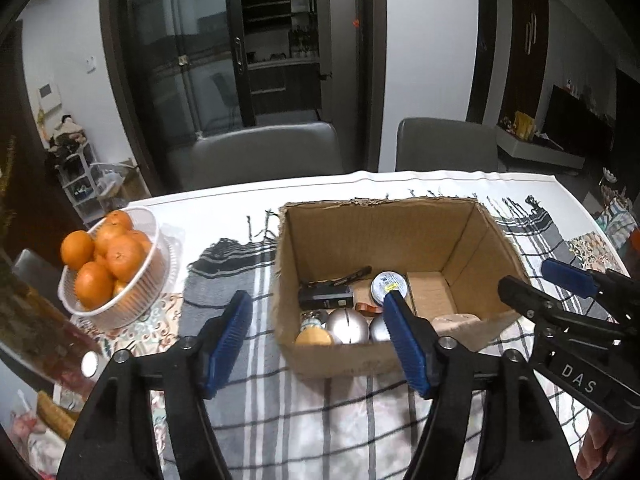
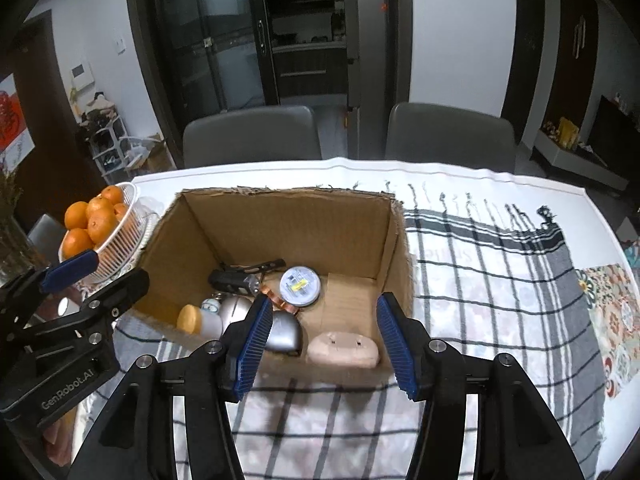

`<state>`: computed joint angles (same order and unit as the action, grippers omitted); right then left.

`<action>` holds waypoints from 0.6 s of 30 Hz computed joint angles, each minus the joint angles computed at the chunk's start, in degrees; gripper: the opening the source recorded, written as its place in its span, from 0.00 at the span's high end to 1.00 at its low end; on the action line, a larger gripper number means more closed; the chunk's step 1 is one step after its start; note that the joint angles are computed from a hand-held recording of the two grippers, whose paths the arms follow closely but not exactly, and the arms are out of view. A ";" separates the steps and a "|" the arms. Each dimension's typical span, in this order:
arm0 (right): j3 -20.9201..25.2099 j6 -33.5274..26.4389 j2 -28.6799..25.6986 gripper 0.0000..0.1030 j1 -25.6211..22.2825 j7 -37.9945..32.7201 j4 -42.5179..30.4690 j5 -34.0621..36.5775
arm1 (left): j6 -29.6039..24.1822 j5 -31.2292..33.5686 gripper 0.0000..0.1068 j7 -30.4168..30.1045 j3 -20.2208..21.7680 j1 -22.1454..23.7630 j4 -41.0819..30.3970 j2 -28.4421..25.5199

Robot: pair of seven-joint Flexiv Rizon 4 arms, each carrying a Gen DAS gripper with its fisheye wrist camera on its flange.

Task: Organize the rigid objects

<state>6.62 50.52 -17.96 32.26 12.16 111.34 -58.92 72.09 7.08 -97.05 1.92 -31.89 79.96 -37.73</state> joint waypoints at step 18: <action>9.74 -22.15 10.56 0.29 7.60 12.58 5.56 -3.07 | 14.52 10.45 0.16 -13.40 7.10 -6.66 23.14 16.82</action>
